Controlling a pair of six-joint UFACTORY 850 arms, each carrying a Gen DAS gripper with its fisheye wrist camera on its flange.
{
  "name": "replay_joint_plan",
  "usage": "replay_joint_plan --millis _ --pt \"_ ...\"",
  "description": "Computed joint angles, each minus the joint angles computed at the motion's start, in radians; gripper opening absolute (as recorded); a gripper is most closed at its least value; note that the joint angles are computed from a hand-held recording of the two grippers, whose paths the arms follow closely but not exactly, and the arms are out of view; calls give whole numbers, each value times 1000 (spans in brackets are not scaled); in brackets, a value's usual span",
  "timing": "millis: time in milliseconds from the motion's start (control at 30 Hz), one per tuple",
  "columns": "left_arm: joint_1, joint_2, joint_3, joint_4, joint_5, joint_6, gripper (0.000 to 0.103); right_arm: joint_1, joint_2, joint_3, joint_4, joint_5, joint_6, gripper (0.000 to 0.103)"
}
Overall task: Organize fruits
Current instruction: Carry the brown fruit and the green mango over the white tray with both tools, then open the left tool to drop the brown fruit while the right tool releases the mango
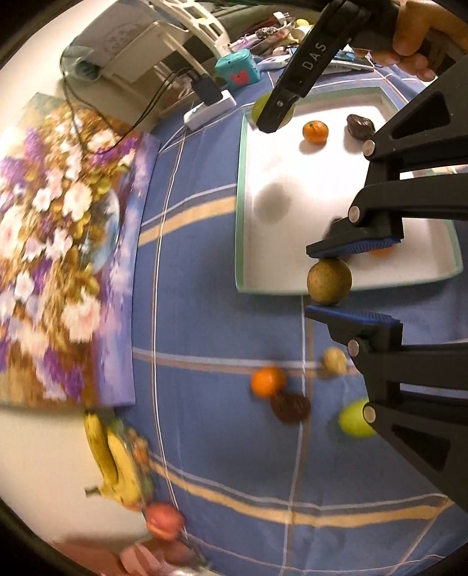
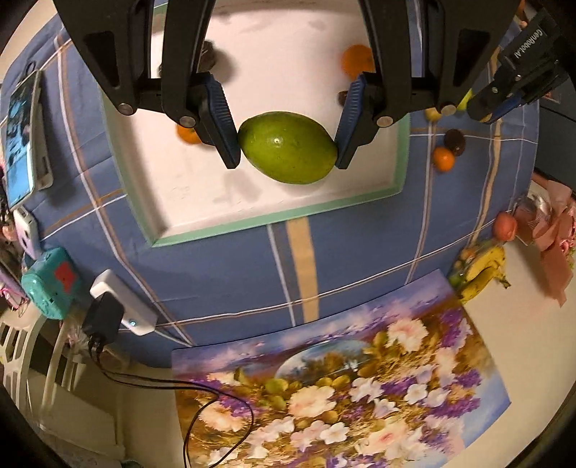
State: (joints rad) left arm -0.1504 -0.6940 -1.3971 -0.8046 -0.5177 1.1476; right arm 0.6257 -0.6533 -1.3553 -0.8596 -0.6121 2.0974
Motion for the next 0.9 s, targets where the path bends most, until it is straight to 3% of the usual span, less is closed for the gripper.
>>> replay_joint_plan --millis 233,533,900 --pt "-60 -33 -39 35 28 -54 28 -45 24 34 -19 11 -9 55" --pt "-81 -99 -120 63 6 -143 28 -88 19 45 2 59 -84 55" --pt "-126 -135 -137 71 42 -142 28 -128 25 101 5 105 -91 55"
